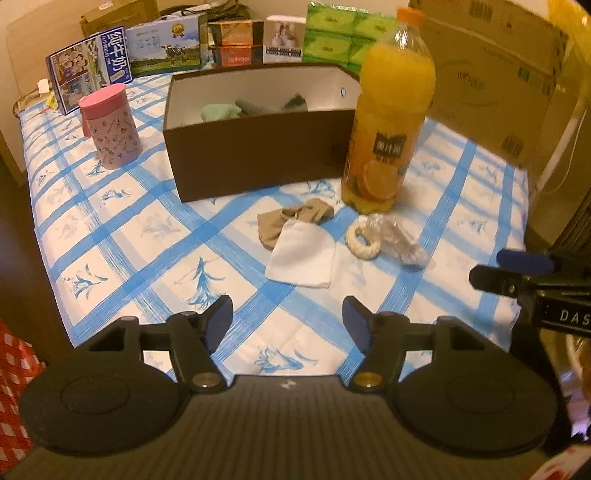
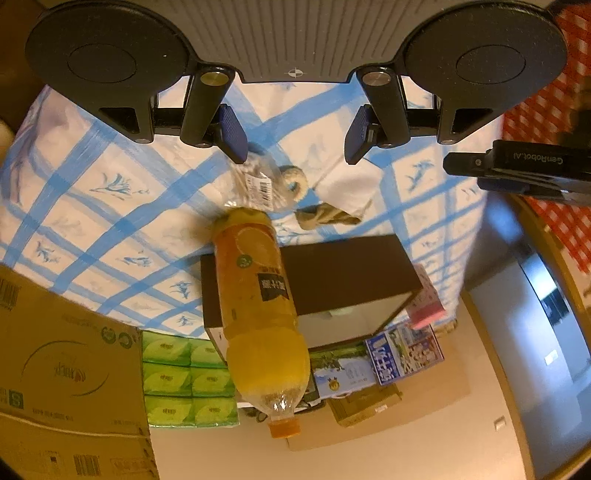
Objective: Organize soft objects
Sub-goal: 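Move both tools back from the box toward the remaining items, then grasp the bag of cotton swabs with the right tool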
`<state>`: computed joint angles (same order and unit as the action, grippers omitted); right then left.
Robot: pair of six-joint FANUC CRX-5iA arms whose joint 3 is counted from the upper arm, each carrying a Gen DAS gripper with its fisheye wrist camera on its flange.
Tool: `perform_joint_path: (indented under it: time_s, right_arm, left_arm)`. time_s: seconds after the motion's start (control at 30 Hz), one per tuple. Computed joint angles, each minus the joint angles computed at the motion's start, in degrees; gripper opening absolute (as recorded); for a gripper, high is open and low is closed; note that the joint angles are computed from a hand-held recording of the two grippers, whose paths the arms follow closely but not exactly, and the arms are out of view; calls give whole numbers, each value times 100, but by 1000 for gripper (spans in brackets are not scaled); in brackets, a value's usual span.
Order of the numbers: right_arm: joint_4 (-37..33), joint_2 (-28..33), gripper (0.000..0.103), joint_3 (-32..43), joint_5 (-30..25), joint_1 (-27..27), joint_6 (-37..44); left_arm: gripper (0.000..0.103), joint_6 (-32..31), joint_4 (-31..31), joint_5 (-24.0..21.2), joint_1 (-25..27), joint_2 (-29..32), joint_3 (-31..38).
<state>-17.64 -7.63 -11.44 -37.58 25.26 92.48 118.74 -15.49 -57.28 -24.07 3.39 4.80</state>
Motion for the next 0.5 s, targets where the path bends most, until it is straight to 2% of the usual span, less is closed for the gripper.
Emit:
perform_joint_path:
  time_s: [0.17,0.5]
  right_arm:
    - [313,44,58,-113,89,129,-76]
    - [675,226,58,-164,153,274,-146]
  left_arm:
    - [63,-124,221,75,85,63,-74]
    - [63,-190,104,327,63,138,-157]
